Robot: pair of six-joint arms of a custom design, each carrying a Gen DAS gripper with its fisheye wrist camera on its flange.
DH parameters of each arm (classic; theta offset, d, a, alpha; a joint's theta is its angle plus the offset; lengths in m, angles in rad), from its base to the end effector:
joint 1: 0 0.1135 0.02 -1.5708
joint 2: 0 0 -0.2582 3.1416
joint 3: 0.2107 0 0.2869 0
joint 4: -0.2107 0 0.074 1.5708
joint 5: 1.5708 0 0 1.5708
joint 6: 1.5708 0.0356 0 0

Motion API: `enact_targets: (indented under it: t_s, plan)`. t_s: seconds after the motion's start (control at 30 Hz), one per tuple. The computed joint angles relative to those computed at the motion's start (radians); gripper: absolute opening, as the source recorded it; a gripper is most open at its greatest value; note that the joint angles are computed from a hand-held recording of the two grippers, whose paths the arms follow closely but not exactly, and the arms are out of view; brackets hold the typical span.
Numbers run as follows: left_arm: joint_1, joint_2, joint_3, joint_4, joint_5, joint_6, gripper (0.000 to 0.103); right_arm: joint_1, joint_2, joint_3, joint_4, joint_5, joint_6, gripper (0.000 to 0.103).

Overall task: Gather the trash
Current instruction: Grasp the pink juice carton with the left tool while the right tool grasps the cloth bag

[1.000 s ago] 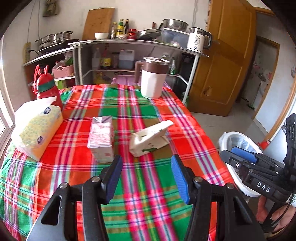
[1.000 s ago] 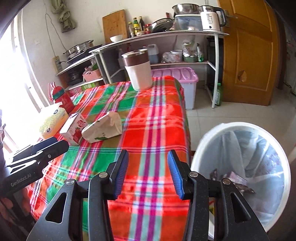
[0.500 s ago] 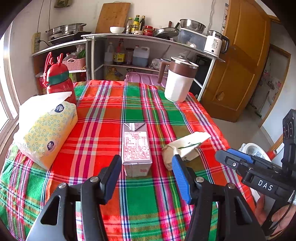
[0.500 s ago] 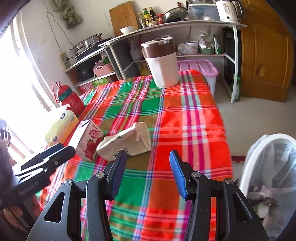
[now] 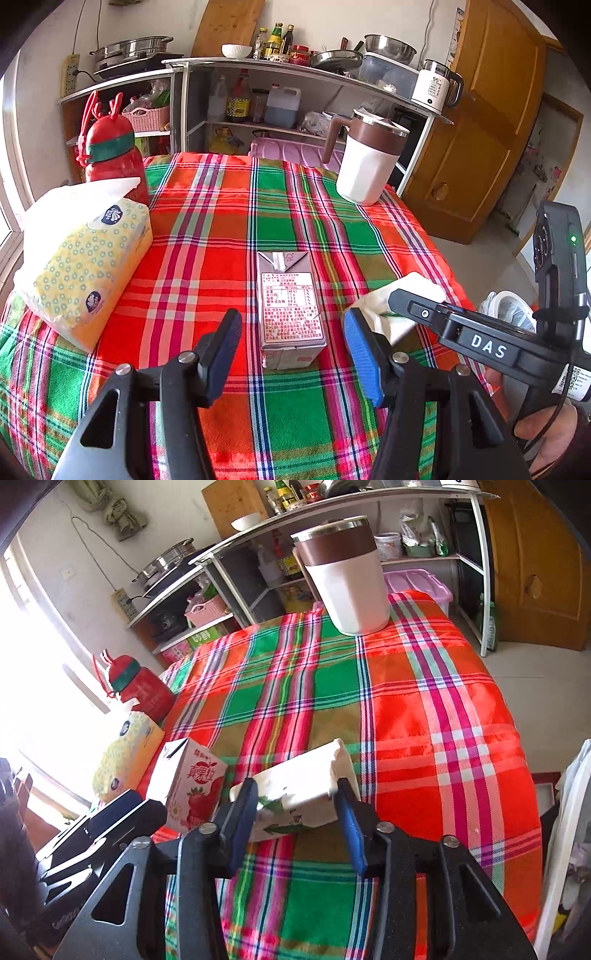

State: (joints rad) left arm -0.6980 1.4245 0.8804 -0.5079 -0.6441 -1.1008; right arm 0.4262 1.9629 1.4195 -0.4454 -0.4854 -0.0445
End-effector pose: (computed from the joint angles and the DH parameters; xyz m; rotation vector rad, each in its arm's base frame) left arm 0.2468 -0.1792 0.1861 -0.6680 2.2410 -0.0005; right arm 0.4009 0.2003 0.1703 -0.7811 2.4438 0.7673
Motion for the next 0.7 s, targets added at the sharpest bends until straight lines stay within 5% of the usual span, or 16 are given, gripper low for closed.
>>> enact_targets:
  t_s: [0.37,0.57,0.7]
  plan:
    - [0.038,0.048,0.013,0.044,0.049,0.039,0.06,-0.038,-0.032,-0.037,0.031,-0.06,0.005,0.022]
    - [0.051,0.065,0.013,0.052,0.069,0.039,0.04,-0.057,-0.054,-0.065,0.049,-0.086,0.009,0.02]
    - [0.043,0.071,0.023,0.045,0.057,0.04,0.04,-0.066,-0.067,-0.083,0.063,-0.087,0.015,0.02]
